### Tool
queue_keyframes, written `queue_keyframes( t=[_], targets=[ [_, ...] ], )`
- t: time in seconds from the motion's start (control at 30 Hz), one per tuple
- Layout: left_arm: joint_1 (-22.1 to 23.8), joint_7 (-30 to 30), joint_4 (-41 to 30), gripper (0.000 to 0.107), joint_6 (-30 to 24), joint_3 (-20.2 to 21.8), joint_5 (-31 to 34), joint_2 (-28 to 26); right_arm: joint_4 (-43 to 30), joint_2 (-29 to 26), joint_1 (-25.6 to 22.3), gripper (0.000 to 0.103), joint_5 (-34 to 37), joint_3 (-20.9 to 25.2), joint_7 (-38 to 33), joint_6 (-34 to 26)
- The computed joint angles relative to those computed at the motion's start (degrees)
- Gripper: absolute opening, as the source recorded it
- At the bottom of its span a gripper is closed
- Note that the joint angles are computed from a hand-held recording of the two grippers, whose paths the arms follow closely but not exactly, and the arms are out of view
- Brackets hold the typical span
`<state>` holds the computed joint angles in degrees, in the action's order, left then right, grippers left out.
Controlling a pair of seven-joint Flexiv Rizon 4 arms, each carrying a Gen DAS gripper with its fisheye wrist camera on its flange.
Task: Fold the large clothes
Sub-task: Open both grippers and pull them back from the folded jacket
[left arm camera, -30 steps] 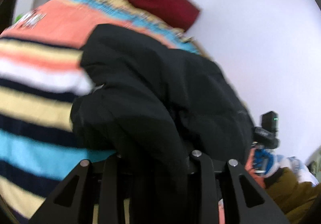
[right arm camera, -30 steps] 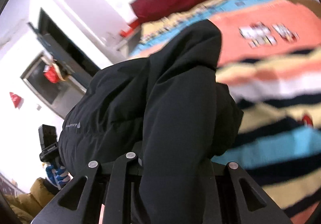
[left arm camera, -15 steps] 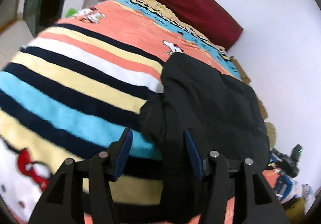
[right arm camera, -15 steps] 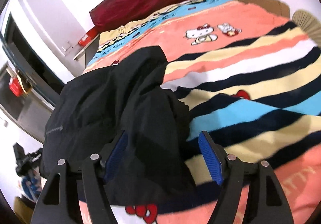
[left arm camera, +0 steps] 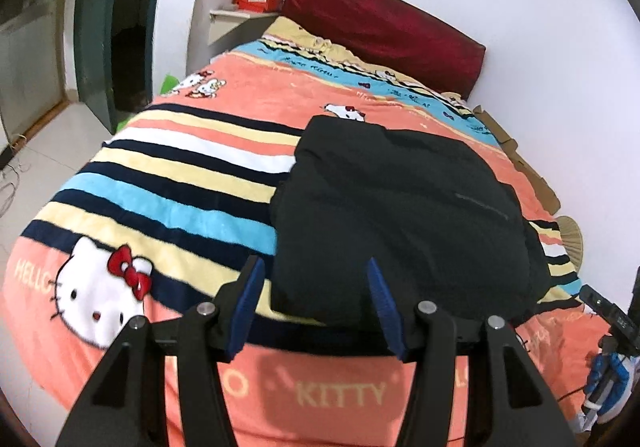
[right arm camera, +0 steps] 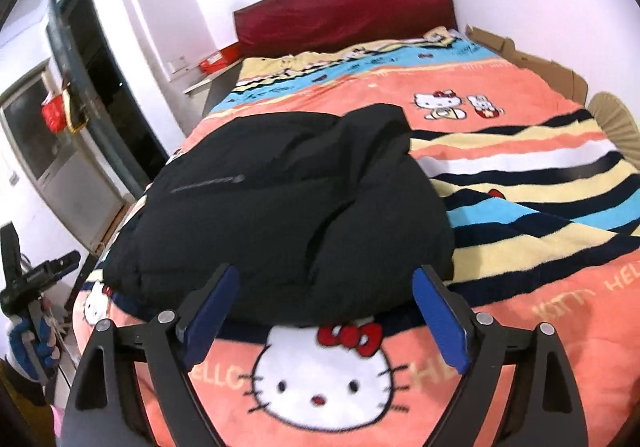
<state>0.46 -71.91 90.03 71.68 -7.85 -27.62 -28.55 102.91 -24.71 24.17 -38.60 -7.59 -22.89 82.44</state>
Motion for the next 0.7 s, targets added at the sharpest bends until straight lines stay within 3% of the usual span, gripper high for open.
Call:
queue_keyframes(
  t=[0.17,0.4,0.7],
  targets=[
    [-5.0,-5.71,4.83,0.052,4.06,4.09,5.71,4.18,3.91,3.24,4.55,0.092,-8.53,-4.55,6.34,1.16],
    [-12.25,-17.14,8.87,0.054,7.94,11.3,18.7,8.72,7.5,6.73,5.82,0.095,-24.54,-7.2,20.44,2.25],
    [-16.0,-25.18,10.29,0.065,8.32,14.09,32.37,12.37,8.86,9.59,3.27,0.1,-41.59,-5.17,35.77,0.02]
  ],
)
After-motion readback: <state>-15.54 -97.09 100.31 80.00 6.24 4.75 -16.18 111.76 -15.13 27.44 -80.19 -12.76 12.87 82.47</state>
